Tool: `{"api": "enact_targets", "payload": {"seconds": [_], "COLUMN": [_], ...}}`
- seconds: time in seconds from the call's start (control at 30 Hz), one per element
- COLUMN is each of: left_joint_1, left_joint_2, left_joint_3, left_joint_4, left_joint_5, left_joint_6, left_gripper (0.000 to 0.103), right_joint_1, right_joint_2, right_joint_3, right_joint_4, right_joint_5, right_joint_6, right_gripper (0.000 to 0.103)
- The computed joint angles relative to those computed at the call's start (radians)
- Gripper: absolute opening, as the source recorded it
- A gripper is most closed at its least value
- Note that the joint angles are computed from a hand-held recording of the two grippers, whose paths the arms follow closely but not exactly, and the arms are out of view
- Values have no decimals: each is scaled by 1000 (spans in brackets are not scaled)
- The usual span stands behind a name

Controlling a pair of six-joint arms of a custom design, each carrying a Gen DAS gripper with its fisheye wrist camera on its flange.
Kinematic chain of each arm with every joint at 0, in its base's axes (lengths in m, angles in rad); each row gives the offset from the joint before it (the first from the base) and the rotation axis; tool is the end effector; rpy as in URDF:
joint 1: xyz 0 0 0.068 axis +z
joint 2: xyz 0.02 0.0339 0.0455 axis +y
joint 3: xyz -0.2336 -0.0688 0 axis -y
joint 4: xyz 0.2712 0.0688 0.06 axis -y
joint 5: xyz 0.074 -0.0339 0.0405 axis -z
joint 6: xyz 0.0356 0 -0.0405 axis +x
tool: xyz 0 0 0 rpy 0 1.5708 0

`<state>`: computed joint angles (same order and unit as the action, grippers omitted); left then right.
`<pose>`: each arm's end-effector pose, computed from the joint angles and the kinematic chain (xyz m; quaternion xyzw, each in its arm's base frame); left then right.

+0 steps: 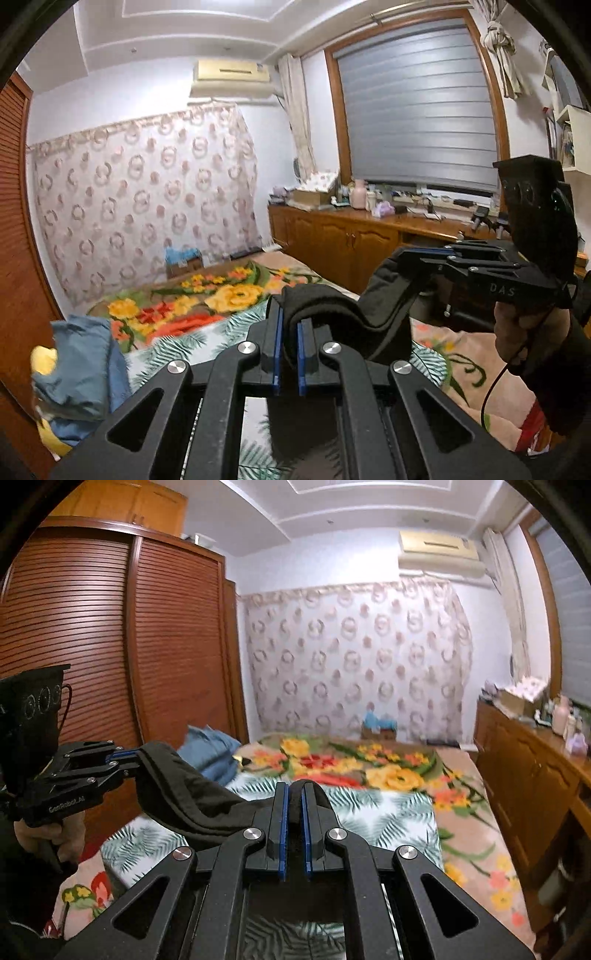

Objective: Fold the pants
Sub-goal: 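Lift the garment end with the left gripper up off the bed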

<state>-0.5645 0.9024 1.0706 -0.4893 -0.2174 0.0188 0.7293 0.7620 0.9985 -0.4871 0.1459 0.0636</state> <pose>0.2033 -0.1196 0.3671 0.1710 0.7905 -0.0720 0.5837 0.1574 0.1337 0.3696 -0.2152 0.7592 0.1830 0.5864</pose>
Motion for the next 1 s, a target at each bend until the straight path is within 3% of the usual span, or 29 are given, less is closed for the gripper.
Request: {"api": "enact_targets", "payload": {"seconds": [0.27,0.37,0.47,0.6,0.73,1.0], "left_joint_1": [147,217,250,305,341,313], "left_joint_2": [148,232,311,373,352,339], "left_joint_3": [64,124,190,260,178,61], "left_joint_4": [76,113,171,156,159,137], "left_joint_5": [54,60,6,38,86,87], "left_joint_6": [73,87,158,158,137,110], "left_gripper": [7,7,7,7,7,7], "right_joint_1": [-93,-139,-148,-152,-139,-124], "right_joint_2": [222,362,507,669,772,863], "right_joint_3": [82,185,330,470,516,498], "right_joint_4": [113,146,172,189,157,138], "right_joint_5": [-99,-138,-113,-116,-103,-111], "right_joint_6": [-58,-61,-67,-46,-56,-54], "right_gripper": [6,6,6,6,6,6]}}
